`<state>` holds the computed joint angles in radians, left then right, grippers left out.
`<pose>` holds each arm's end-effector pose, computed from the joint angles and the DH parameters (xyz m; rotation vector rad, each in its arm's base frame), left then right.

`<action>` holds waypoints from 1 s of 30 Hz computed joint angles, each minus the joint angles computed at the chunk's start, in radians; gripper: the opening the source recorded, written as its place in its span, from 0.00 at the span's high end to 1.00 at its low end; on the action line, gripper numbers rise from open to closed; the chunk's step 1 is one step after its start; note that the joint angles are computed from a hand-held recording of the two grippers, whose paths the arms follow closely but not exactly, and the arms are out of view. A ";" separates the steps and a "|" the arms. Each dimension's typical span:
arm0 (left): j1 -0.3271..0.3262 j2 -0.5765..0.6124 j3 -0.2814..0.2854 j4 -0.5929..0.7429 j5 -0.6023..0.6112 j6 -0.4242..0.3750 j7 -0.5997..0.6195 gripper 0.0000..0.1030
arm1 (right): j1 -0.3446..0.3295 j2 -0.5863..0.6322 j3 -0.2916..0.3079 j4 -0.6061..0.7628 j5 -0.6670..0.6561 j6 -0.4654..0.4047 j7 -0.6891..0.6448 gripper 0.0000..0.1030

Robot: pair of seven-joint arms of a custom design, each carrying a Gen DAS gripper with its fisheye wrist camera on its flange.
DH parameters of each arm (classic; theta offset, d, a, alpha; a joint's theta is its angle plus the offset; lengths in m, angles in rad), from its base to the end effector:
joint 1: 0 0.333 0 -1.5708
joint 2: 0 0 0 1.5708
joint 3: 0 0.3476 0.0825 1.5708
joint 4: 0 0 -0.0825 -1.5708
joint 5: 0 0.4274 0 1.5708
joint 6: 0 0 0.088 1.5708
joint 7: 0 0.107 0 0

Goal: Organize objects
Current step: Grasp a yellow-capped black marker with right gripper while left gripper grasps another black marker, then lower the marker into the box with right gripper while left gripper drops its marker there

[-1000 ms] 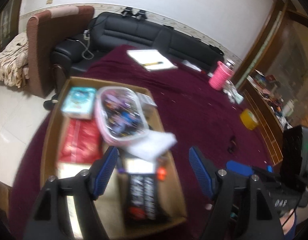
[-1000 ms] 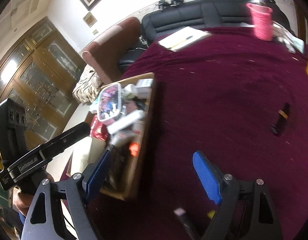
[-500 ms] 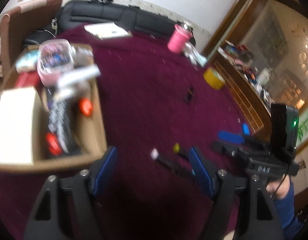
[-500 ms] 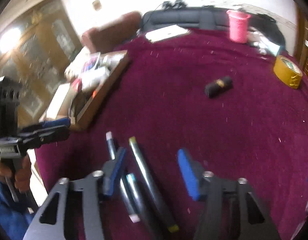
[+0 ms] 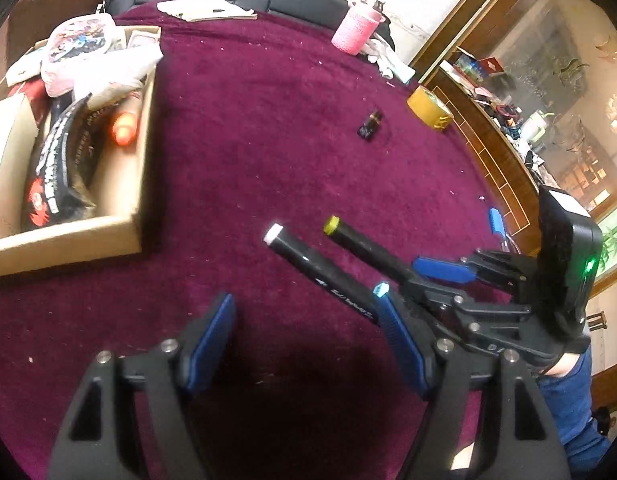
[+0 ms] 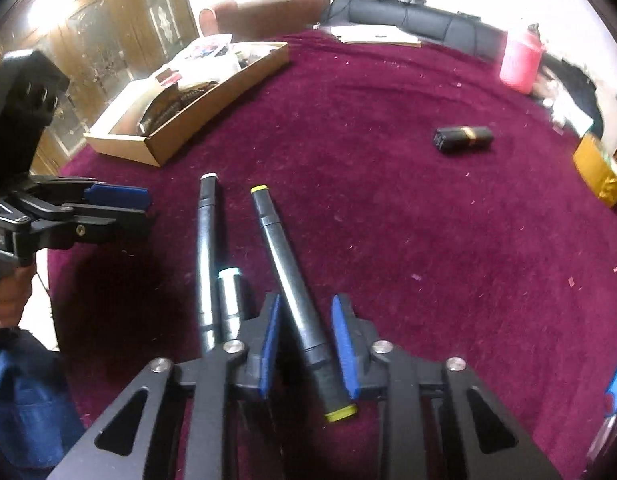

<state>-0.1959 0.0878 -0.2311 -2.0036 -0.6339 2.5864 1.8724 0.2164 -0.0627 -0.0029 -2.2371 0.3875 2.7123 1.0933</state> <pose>0.5981 -0.2564 0.4768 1.7828 -2.3202 1.0173 0.5777 0.1115 0.4614 -2.1518 1.4551 -0.3574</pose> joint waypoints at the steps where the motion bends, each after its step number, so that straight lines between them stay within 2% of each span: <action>1: -0.003 0.004 0.001 0.005 0.011 -0.001 -0.019 0.29 | -0.003 0.004 0.003 -0.002 -0.020 0.018 0.037 0.84; 3: -0.010 0.018 0.001 0.020 0.041 -0.016 -0.075 0.29 | -0.013 0.012 0.000 -0.005 -0.028 0.055 0.105 0.84; 4: -0.014 0.025 -0.001 0.028 0.050 -0.020 -0.095 0.29 | -0.016 0.021 -0.007 0.001 0.012 0.065 0.107 0.84; 8: -0.043 0.050 0.003 0.053 0.185 -0.013 -0.230 0.29 | -0.030 0.037 -0.032 0.014 0.446 0.069 -0.116 0.84; 9: -0.051 0.055 0.004 0.057 0.222 -0.009 -0.263 0.29 | -0.035 0.037 -0.030 0.014 0.508 0.068 -0.161 0.84; 15: -0.102 0.079 0.032 0.067 0.483 0.053 -0.510 0.28 | -0.060 0.042 -0.020 0.025 0.606 0.036 -0.232 0.84; 16: -0.122 0.087 0.047 0.074 0.585 0.060 -0.563 0.34 | -0.062 0.042 -0.018 0.026 0.609 0.035 -0.234 0.84; 17: -0.140 0.094 0.065 0.079 0.685 0.064 -0.619 0.52 | -0.062 0.033 -0.014 0.018 0.609 0.036 -0.234 0.84; 18: -0.167 0.098 0.093 0.078 0.794 0.080 -0.677 0.58 | -0.062 0.027 -0.014 0.012 0.614 0.036 -0.239 0.84; 19: -0.158 0.100 0.087 0.075 0.832 0.090 -0.693 0.66 | -0.062 0.030 -0.016 0.016 0.619 0.033 -0.243 0.84; 20: -0.154 0.100 0.085 0.074 0.854 0.095 -0.693 0.74 | -0.063 0.026 -0.017 0.013 0.633 0.032 -0.253 0.84; 22: -0.128 0.092 0.063 0.066 0.824 0.092 -0.627 0.86 | -0.064 0.025 -0.019 0.012 0.647 0.031 -0.263 0.84; 26: -0.111 0.058 0.047 0.026 0.848 0.090 -0.512 0.86 | -0.061 0.020 -0.019 0.010 0.669 0.042 -0.285 0.84; 30: -0.076 0.016 0.019 -0.023 0.730 0.085 -0.351 0.83 | -0.058 0.022 -0.018 0.012 0.652 0.046 -0.275 0.84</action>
<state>-0.2719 0.1033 -0.2119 -2.0263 0.0960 2.6718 1.5214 0.1585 -0.0404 -0.0213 -2.2255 1.0394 2.7580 0.8180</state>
